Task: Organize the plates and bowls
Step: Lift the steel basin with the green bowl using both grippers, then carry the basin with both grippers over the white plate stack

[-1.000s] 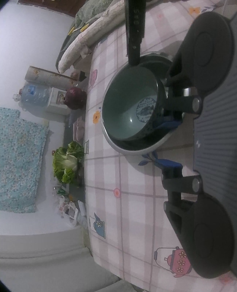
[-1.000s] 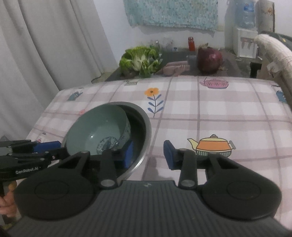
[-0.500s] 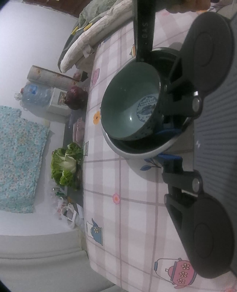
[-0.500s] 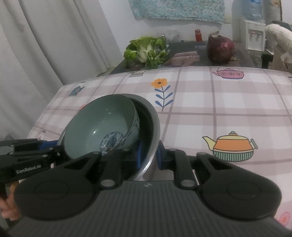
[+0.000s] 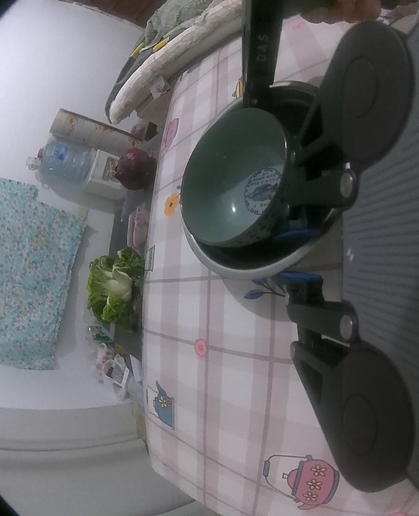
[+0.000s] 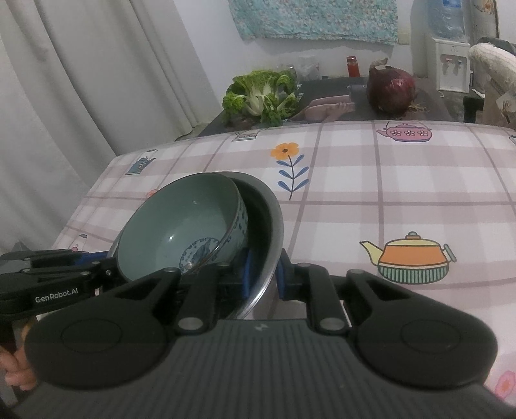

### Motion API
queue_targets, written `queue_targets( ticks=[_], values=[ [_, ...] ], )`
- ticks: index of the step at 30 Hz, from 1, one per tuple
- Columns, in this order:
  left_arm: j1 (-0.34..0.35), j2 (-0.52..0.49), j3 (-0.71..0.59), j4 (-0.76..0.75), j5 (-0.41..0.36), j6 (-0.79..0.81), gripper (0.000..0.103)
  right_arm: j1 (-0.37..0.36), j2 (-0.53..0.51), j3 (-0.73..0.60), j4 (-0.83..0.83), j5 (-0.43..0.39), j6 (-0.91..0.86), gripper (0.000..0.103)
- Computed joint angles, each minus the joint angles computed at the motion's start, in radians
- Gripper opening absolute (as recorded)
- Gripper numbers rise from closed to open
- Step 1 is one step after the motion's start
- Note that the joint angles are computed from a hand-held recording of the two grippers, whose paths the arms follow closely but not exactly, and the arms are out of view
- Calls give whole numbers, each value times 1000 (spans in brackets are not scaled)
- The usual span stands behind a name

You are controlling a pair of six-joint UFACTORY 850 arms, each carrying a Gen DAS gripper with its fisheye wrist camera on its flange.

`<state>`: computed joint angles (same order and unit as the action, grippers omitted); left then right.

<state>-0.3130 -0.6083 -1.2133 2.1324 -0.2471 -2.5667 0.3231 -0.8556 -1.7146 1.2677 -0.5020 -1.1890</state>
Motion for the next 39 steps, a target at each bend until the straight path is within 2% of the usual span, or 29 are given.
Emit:
queue_targets(
  ticks=[12, 20, 28, 32, 39],
  values=[
    [-5, 40, 30, 6, -14, -20, 21, -1, 27, 24, 32, -7, -27, 15],
    [-25, 102, 71, -13, -43, -9, 20, -7, 85, 75, 81, -14, -73, 14],
    [-64, 199, 150, -33, -74, -17, 19, -18, 215, 212, 168, -14, -166, 15],
    [-105, 256, 202, -99, -103, 27, 19, -30, 298, 311, 242, -30, -244, 15],
    [-179, 329, 294, -155, -138, 13, 18, -56, 446, 503, 284, -53, -311, 15]
  ],
)
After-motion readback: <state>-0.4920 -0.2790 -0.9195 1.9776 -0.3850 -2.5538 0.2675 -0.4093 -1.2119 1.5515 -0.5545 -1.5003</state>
